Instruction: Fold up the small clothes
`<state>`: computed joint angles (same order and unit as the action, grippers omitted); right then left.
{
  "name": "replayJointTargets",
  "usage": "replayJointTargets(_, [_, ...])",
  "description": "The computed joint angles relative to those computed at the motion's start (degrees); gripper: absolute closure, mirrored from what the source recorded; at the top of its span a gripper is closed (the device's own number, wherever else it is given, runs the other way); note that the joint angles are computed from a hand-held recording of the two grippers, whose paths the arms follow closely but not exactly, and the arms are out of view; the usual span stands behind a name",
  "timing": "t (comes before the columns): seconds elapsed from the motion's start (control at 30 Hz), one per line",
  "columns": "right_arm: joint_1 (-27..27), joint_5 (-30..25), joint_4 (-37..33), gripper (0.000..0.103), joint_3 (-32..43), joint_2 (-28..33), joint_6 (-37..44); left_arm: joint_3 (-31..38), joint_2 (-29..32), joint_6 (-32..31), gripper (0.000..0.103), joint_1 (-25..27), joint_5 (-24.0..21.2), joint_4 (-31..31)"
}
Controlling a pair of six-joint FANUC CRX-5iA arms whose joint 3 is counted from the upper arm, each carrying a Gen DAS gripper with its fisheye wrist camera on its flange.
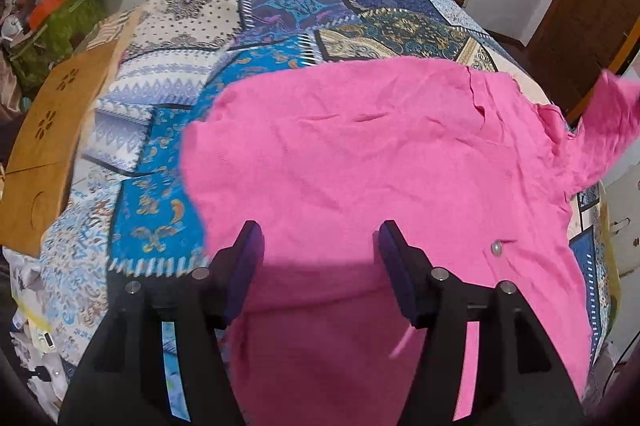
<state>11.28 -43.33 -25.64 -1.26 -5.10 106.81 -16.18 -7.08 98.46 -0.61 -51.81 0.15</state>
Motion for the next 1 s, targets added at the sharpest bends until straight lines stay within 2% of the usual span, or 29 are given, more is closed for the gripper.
replayJointTargets(0.13, [5.3, -1.7, -3.2, 0.097, 3.7, 1.4, 4.4, -2.1, -3.4, -0.8, 0.043, 1.5, 0.0, -0.3])
replayJointTargets(0.37, [13.7, -5.8, -7.3, 0.097, 7.3, 7.6, 8.8, -5.4, -8.0, -2.1, 0.043, 4.2, -0.4, -0.7])
replayJointTargets(0.53, [18.8, -9.4, -8.1, 0.097, 8.4, 12.5, 9.5, -7.6, -9.9, -3.2, 0.043, 6.3, -0.6, 0.6])
replayJointTargets(0.7, [21.1, -14.5, -7.3, 0.093, 10.8, 17.3, 7.0, -8.2, -10.3, -4.2, 0.043, 7.5, -0.5, 1.4])
replayJointTargets(0.77, [21.3, -18.1, -6.6, 0.071, 12.6, 18.8, 5.8, -7.5, -9.8, -4.1, 0.043, 7.5, -0.4, 0.9])
replayJointTargets(0.8, [21.1, -19.4, -6.4, 0.063, 13.2, 19.0, 5.7, -6.8, -9.2, -4.4, 0.043, 7.6, -0.3, 0.9])
replayJointTargets(0.9, [19.7, -18.6, -6.7, 0.062, 12.9, 17.5, 8.7, -5.2, -6.8, -7.1, 0.041, 8.7, 0.8, 2.8])
replayJointTargets(1.0, [18.3, -15.8, -4.1, 0.053, 13.1, 16.6, 8.9, -2.1, -2.7, -8.6, 0.040, 9.9, 1.3, 4.1])
